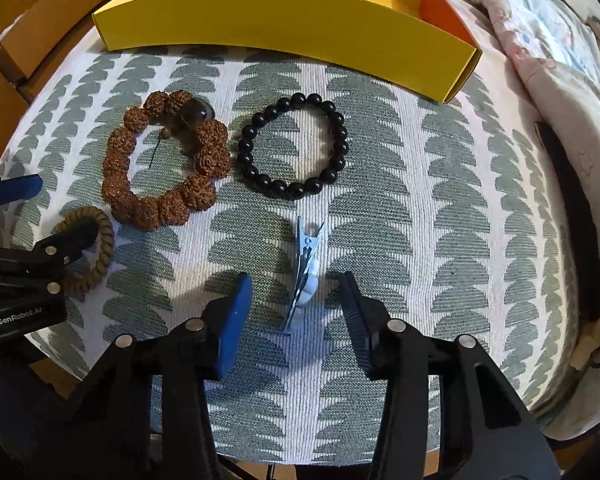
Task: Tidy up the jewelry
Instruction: 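Move the left tool to the tan wooden bead bracelet while the right tool approaches the blue clothespin, then grasp the wooden bead bracelet with the left tool while the right tool grasps the blue clothespin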
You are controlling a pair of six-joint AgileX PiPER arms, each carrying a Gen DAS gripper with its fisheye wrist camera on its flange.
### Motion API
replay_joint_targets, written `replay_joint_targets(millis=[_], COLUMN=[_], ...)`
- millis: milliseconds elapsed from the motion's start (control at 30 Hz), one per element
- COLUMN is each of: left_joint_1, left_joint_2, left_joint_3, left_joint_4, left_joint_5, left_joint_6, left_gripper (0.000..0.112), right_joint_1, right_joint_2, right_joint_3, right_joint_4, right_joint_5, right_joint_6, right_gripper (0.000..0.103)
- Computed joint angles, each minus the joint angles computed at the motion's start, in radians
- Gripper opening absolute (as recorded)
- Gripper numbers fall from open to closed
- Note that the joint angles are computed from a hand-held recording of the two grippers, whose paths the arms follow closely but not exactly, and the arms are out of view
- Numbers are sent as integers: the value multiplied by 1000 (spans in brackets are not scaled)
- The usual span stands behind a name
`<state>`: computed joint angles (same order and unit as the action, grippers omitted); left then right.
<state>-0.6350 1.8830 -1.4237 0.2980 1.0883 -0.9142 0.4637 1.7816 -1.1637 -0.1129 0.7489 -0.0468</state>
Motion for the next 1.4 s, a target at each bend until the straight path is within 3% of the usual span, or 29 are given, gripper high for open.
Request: replay_joint_targets(millis=[133,233,333,367,433,733,900,1400], left_joint_1=[-9,-7,0,5,17,49,60,81], left_joint_2=[-17,-30,-44,-50,-60,-104,-143,-247], left_joint_3=[9,18,28,35,46,93,128,167], left_joint_4=[-8,-20,-35,-45,-65,-114,-134,-126], left_joint_5=[-7,-16,-25,-34,-50,-101,-141,-149], left_joint_6=[-2,0,18,26,46,84,104,94], left_gripper=[61,53,35,23,15,11,11,11], right_joint_1=[-12,-39,-63,-67,-84,-138,-168,-229], right_joint_2=[7,16,21,21,22,22,21,-80], right_joint_3=[-10,-31,-44,-46,-52,-62,-75,-96], right_joint_4=[28,76,105,111,135,206,242,387], right_joint_5=[7,25,37,39,50,78,100,154], right_joint_6=[-16,-49,-75,-77,-98,-163,-201,-313], right_gripper=[42,39,34,32,30,12,12,12])
